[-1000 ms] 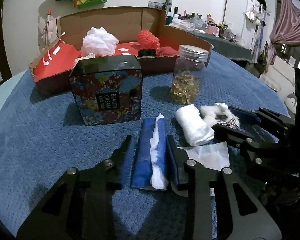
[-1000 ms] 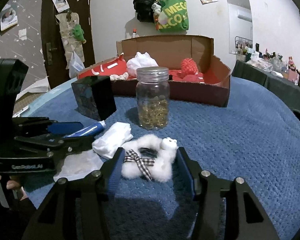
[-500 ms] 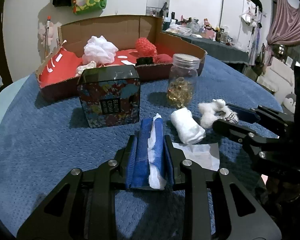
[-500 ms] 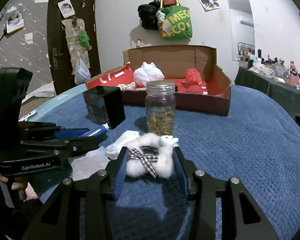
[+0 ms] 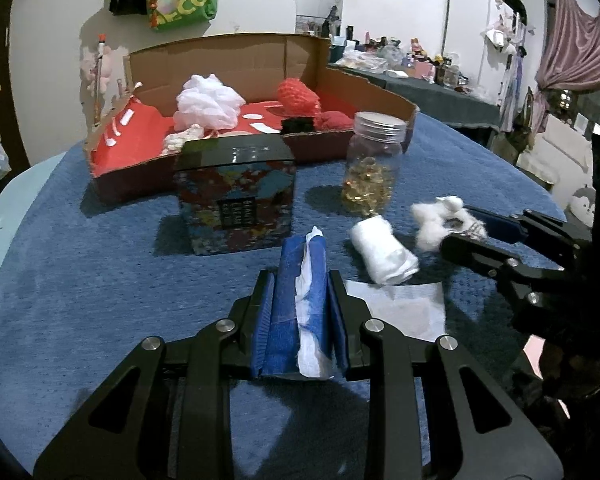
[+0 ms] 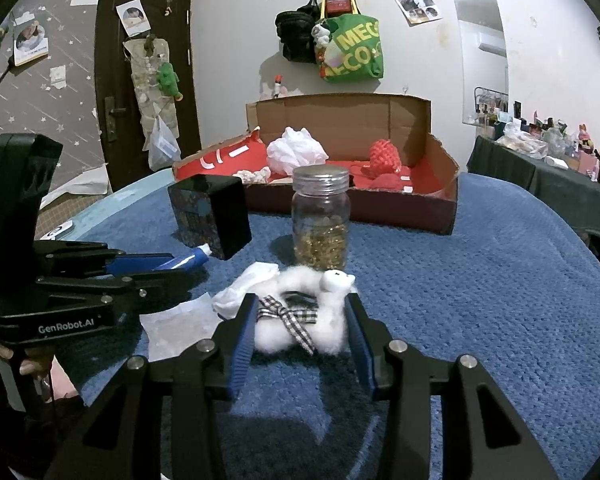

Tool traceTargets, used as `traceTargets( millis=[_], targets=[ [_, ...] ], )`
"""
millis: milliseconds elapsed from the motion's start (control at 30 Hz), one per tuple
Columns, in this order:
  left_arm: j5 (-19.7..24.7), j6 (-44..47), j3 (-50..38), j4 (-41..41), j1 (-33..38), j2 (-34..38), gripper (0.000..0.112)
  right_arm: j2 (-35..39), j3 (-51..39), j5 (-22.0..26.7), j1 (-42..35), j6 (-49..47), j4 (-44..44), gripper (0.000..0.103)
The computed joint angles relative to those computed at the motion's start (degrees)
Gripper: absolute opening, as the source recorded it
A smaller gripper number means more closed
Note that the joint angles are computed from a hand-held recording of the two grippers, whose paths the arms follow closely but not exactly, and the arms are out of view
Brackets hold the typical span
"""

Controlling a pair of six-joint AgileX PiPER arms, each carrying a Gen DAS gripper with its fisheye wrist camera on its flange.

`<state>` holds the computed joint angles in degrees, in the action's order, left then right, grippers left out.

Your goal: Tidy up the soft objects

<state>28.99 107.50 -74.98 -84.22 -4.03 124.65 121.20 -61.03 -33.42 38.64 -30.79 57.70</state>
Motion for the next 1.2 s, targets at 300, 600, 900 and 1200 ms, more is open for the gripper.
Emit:
traceTargets(
  millis=[300, 600, 900, 1200],
  targets=[
    [-1.6, -6.3, -2.7, 6.6, 2.5, 0.4, 0.025, -1.9, 2.2, 0.5, -1.2, -0.5, 1.7, 0.046],
    [-2.5, -17.5, -10.3, 18.4, 4.0, 3.4, 0.025, -3.0, 0.6, 1.4, -3.4, -11.7, 10.2, 0.046],
    [-0.6, -30.2, -21.4, 31.8, 4.0, 8.0, 0.025, -2.1, -4.8, 3.6, -6.7, -24.7, 18.6, 0.046],
    [2.2, -36.7, -30.0, 39.6, 3.5, 11.4, 0.025, -1.1, -9.9, 5.0, -9.3, -36.1, 26.3, 0.046]
  ],
)
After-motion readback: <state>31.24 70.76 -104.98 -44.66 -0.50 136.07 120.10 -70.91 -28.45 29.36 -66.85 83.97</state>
